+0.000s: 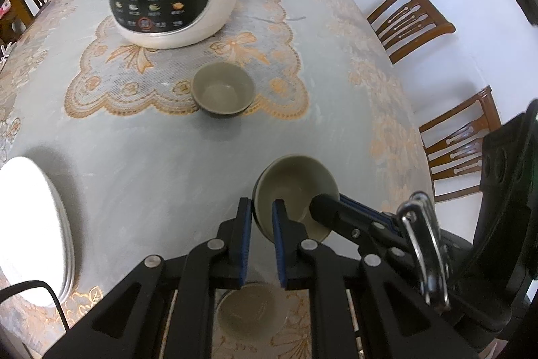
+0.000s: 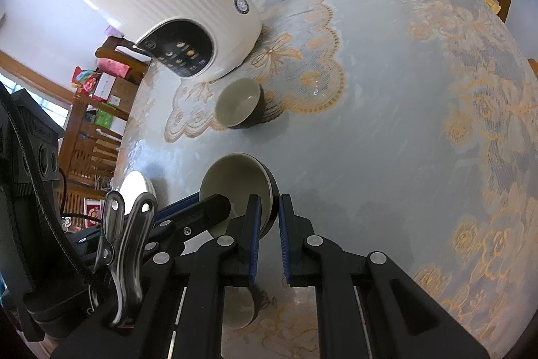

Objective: Organize plates and bowls

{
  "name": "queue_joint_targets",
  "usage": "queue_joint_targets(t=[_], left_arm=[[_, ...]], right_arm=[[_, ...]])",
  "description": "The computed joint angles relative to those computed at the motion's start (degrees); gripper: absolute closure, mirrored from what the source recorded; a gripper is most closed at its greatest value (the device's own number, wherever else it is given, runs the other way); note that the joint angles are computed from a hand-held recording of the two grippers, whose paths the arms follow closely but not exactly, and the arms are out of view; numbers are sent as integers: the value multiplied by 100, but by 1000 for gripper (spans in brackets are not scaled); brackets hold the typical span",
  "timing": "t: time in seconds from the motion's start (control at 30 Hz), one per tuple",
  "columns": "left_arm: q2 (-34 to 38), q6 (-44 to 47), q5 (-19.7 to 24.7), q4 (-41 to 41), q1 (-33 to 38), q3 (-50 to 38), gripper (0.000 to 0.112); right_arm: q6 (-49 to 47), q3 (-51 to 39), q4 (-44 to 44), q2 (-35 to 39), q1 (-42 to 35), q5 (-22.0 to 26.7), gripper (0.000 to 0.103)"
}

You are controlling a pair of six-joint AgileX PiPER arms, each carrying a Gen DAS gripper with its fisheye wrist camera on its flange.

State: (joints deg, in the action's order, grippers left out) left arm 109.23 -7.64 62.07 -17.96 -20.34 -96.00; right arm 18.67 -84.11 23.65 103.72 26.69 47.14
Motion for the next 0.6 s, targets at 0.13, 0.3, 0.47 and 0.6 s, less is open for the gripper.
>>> queue_joint_targets(t=[0.13, 0.3, 0.47, 0.6], left_arm=[[-274, 75, -63, -28, 62, 323, 101], [-528, 165, -132, -65, 129, 636, 101], [-809, 280, -231, -141, 187, 985, 101], [-962, 345, -269, -177, 199, 1166, 101]], right_arm=[[144, 64, -74, -77, 130, -56, 90], [385, 183, -187, -204, 318, -144, 90], [635, 324, -345, -368, 483, -210, 90], [866, 427, -488, -481, 616, -256, 90]])
